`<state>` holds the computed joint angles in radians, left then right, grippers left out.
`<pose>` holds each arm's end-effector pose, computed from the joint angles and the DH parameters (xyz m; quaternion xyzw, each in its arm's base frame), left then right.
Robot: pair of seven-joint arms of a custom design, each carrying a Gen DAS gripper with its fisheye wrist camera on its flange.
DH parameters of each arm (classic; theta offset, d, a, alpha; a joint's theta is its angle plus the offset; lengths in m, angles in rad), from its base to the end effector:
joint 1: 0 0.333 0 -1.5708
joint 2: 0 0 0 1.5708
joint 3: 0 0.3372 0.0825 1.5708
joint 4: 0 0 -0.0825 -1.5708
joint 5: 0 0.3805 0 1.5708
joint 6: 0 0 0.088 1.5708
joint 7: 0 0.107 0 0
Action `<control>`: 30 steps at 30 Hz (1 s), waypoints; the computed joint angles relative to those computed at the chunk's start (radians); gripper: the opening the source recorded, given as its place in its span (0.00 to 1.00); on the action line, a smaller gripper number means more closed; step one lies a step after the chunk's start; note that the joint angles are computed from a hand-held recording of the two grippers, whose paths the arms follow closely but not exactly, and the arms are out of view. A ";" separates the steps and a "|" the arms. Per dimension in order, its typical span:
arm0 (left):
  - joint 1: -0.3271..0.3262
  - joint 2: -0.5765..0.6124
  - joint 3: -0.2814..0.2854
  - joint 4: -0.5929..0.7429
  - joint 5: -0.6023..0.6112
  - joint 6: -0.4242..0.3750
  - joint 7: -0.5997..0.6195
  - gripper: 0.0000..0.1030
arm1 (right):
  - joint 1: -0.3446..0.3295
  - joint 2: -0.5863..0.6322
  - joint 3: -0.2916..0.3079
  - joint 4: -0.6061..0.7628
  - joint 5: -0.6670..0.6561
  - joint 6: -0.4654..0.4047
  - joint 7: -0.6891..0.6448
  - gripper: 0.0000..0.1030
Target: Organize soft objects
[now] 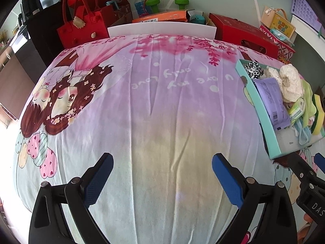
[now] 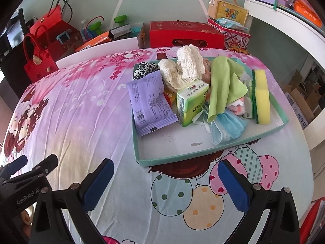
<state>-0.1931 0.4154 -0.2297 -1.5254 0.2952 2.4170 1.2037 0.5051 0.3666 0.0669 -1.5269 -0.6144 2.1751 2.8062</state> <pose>0.6704 -0.2682 0.4992 -0.6173 0.7448 -0.1926 0.1648 0.6053 0.3550 0.5040 -0.5332 0.7938 -0.2417 0.1648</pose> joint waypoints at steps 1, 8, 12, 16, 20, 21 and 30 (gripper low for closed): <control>0.000 0.000 0.001 0.000 0.000 0.000 -0.002 0.95 | -0.001 0.000 0.000 0.000 0.000 0.000 -0.001 1.00; 0.001 0.015 0.001 0.019 0.001 -0.015 0.002 0.95 | -0.011 -0.005 0.001 -0.017 0.011 0.035 -0.006 1.00; 0.001 0.025 -0.001 0.032 -0.005 -0.025 0.008 0.95 | -0.010 -0.003 -0.002 -0.013 0.006 0.029 -0.004 1.00; -0.001 0.031 -0.003 0.042 -0.007 -0.032 0.016 0.95 | -0.008 -0.001 -0.003 -0.010 -0.001 0.029 -0.003 1.00; -0.004 0.039 -0.003 0.052 -0.007 -0.036 0.022 0.95 | -0.010 0.005 -0.005 -0.007 -0.003 0.030 -0.004 1.00; -0.004 0.039 -0.003 0.052 -0.007 -0.036 0.025 0.95 | -0.010 0.006 -0.006 -0.008 -0.002 0.031 -0.001 1.00; -0.012 0.051 -0.002 0.066 -0.003 -0.046 0.033 0.95 | -0.022 0.004 -0.006 -0.021 0.017 0.051 0.003 1.00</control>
<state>-0.2051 0.4662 -0.2313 -1.4594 0.2924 2.3711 1.2364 0.4829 0.3707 0.0613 -1.5482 -0.5974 2.2257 2.8097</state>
